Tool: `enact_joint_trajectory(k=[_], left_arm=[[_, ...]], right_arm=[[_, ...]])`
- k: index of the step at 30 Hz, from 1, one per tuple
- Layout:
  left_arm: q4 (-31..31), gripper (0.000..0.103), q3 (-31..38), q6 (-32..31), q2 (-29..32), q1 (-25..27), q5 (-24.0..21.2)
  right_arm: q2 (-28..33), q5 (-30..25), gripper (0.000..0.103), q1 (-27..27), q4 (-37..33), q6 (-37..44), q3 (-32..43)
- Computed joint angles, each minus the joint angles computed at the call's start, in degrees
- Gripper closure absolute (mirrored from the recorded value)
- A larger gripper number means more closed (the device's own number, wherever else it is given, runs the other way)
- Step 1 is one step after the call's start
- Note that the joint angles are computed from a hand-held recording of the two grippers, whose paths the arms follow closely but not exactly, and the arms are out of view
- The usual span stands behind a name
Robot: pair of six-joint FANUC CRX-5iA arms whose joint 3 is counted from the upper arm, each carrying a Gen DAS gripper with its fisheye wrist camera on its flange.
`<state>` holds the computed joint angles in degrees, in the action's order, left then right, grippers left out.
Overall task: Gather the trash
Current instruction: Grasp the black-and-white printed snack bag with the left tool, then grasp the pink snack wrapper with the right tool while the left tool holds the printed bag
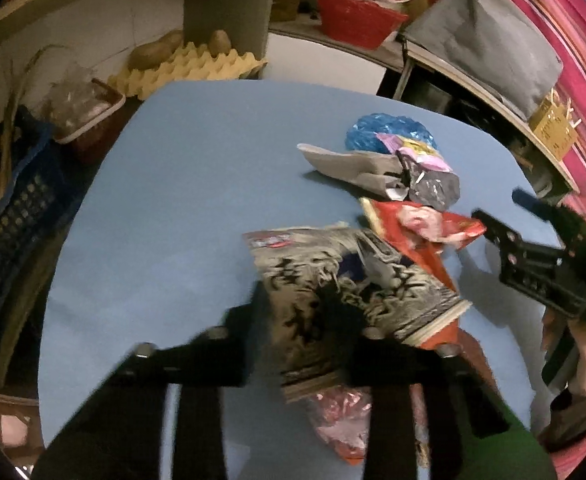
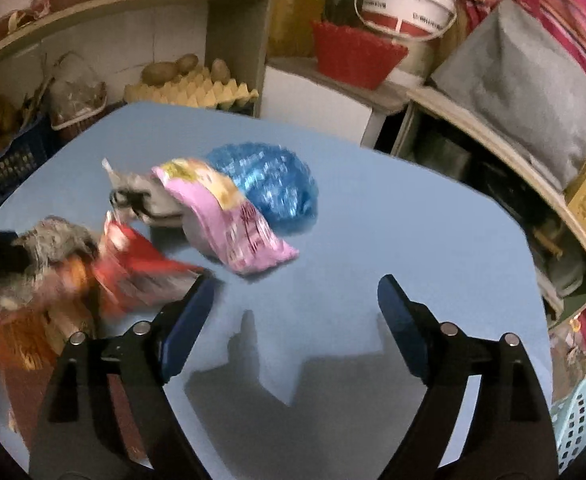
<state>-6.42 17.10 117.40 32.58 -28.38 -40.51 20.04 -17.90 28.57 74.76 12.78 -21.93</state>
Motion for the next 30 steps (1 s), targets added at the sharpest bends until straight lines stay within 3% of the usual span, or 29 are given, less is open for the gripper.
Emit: enact_joint_trajectory(k=[3,6,9,13,18,22,25,28,30], left_arm=[[-4.4,0.082,1.6,3.0,0.1,-1.0,-1.3],[-9.9,0.084,2.0,6.3,-0.9,-2.4,-1.5],[-13.8,0.084,1.5,8.8,-2.2,-3.1,-1.0],[-15.3,0.084,0.7,11.2,-3.3,-2.9,0.0],[-20.6,0.085,1.5,15.2,-4.1,-3.8,-0.9],[-23.7,0.085,0.9,18.6,-5.1,-4.1,-1.2],[-24.2,0.085,0.8,19.9,-5.3,-3.8,-1.4],[-25.9,0.085,1.3,21.2,-5.1,-3.9,-2.2],[-25.8,0.085,1.0,21.2,-5.2,-3.7,-1.8]], right_arm=[[1.5,-0.8,0.021,0.0,3.9,-3.3,1.4],[3.2,-1.7,0.028,1.6,-2.0,2.3,4.1],[3.3,-0.1,0.028,1.3,-4.1,3.3,4.8],[4.0,0.1,0.028,2.7,-12.2,9.3,6.9],[4.2,-1.2,0.028,3.2,-7.9,6.4,6.5],[4.2,-0.9,0.028,3.3,-8.0,5.7,6.6],[5.6,-3.0,0.028,4.6,-11.9,9.4,8.3],[7.6,-5.5,0.028,5.1,-10.6,9.1,9.8],[8.3,-5.6,0.034,4.9,-9.7,8.3,10.2]])
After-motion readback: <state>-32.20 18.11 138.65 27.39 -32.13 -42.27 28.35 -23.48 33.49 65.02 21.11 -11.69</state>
